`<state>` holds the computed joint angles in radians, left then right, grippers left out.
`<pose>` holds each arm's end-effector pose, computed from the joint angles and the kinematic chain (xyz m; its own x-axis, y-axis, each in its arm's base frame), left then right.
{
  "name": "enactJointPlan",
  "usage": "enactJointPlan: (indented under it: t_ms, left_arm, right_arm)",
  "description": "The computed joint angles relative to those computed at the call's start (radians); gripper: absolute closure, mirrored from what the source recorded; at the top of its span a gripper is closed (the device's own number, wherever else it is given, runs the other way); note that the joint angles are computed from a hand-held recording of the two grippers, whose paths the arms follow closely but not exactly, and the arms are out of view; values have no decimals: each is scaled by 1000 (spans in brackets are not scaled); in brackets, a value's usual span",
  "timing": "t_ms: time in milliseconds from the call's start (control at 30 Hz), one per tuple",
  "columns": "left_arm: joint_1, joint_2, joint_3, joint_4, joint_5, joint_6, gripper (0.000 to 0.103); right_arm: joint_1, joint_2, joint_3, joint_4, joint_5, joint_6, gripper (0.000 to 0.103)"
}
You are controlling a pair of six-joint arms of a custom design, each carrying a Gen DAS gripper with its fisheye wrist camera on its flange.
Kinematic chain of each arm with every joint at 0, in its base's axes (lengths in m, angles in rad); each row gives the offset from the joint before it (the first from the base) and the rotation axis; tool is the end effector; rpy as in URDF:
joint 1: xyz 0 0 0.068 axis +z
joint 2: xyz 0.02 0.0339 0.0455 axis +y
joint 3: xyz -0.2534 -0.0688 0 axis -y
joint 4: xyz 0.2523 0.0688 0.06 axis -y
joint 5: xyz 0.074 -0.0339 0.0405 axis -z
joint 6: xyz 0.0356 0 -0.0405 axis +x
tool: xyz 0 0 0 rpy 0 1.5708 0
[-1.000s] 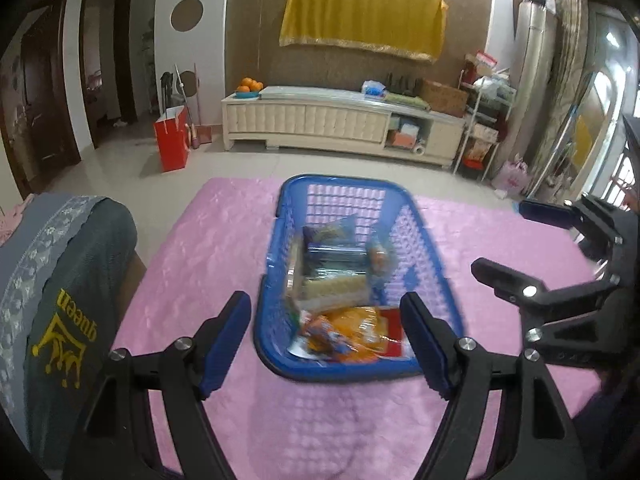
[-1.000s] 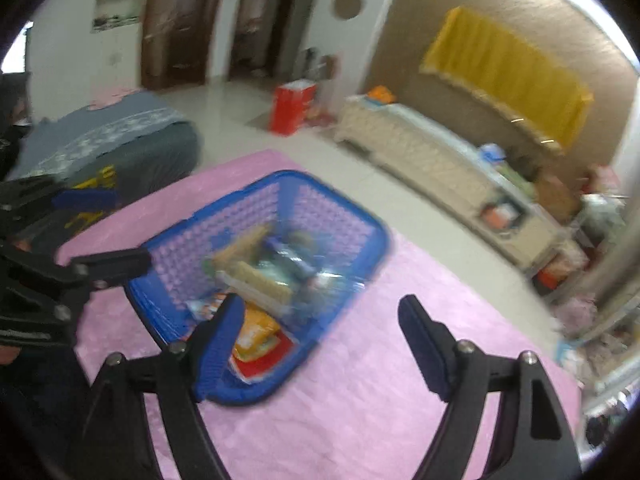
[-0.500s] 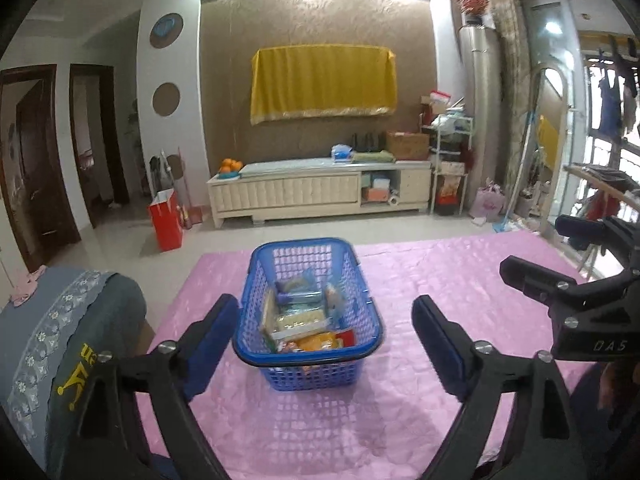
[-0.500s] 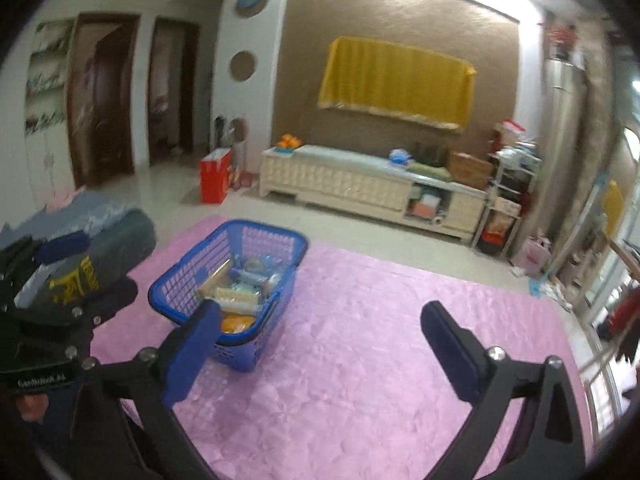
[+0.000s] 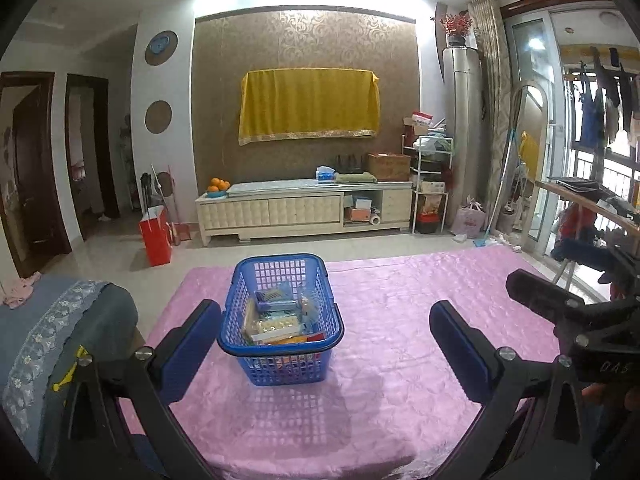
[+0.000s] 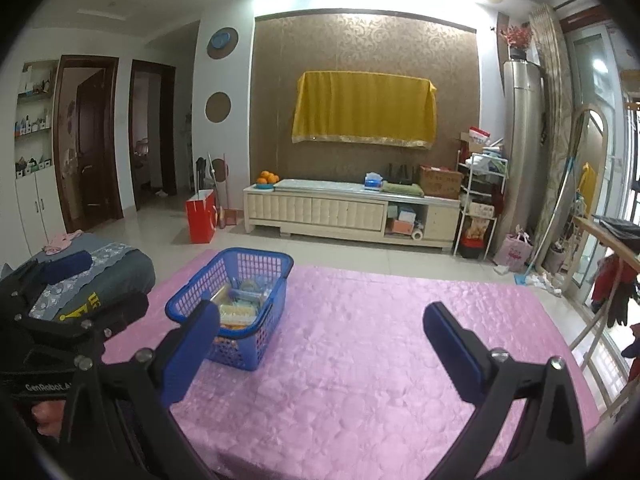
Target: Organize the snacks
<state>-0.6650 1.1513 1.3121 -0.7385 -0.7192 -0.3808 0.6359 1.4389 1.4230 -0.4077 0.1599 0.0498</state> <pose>0.2038 -0.1300 0.3895 -0.4101 -0.0338 -0.9114 -0.1319 0.9910 0.0226 0.2764 0.1970 0.3758 -0.3537 -0.2000 -0.9137 -0.4525 0.8915 -0.0200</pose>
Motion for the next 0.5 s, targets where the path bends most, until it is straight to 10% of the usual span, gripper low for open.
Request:
enactJointPlan:
  t_ms: [500]
  left_arm:
    - [-99,14,30,-66,-107,-64,0]
  right_arm:
    - [13,-83,-83,29,-10,11,0]
